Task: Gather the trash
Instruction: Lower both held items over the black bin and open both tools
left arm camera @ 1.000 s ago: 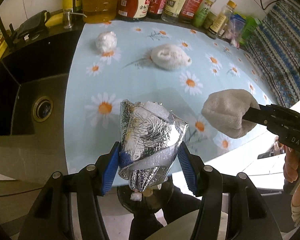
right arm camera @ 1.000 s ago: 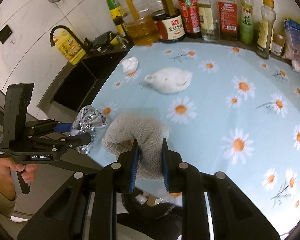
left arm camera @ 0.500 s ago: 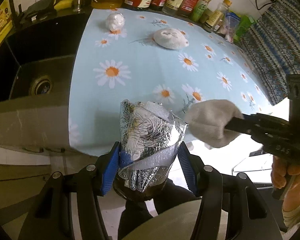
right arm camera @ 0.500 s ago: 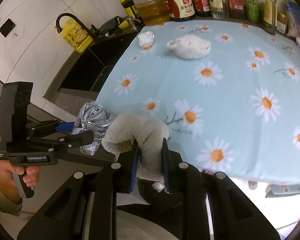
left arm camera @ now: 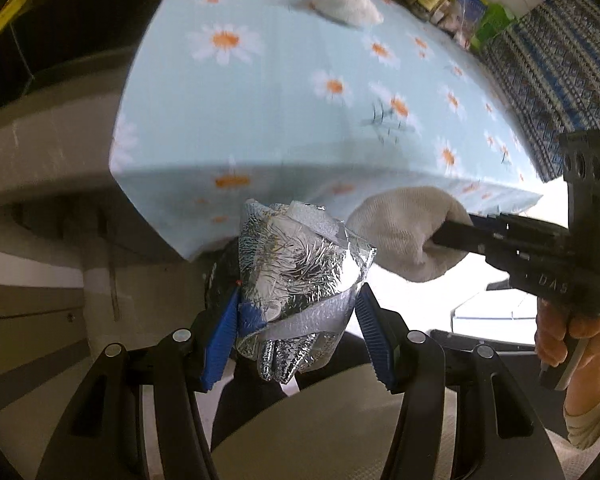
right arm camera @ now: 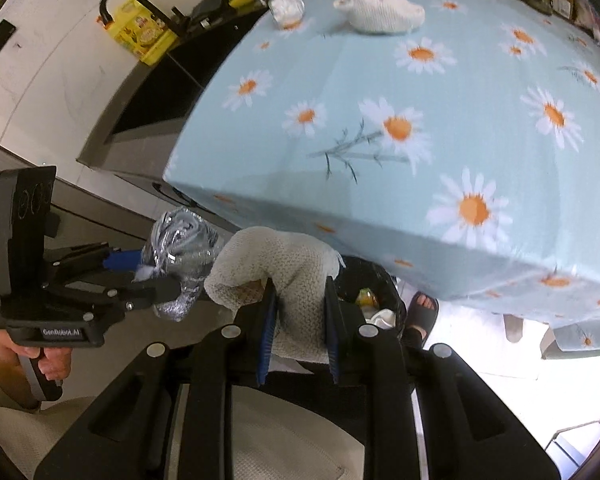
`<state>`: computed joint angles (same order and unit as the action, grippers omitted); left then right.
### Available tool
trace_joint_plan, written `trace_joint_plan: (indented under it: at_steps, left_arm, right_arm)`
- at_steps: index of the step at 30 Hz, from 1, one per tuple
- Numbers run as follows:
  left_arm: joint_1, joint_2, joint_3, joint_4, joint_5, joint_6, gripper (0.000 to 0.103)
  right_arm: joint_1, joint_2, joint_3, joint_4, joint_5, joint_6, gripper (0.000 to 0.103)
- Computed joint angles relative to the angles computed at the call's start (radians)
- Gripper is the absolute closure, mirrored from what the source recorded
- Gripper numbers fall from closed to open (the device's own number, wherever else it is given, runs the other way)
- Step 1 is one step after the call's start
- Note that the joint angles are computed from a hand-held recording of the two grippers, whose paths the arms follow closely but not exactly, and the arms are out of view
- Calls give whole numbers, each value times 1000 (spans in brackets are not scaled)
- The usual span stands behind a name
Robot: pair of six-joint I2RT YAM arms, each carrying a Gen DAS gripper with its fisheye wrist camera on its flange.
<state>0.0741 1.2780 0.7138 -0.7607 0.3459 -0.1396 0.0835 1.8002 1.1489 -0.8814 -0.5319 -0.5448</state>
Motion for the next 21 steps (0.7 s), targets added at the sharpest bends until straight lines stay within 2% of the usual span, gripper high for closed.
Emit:
trace_joint_plan:
  at_steps: [21]
  left_arm:
    - [-24,163,-125,142,37,-58,48]
  right_arm:
    - [54,133,-34,80,84,21,78]
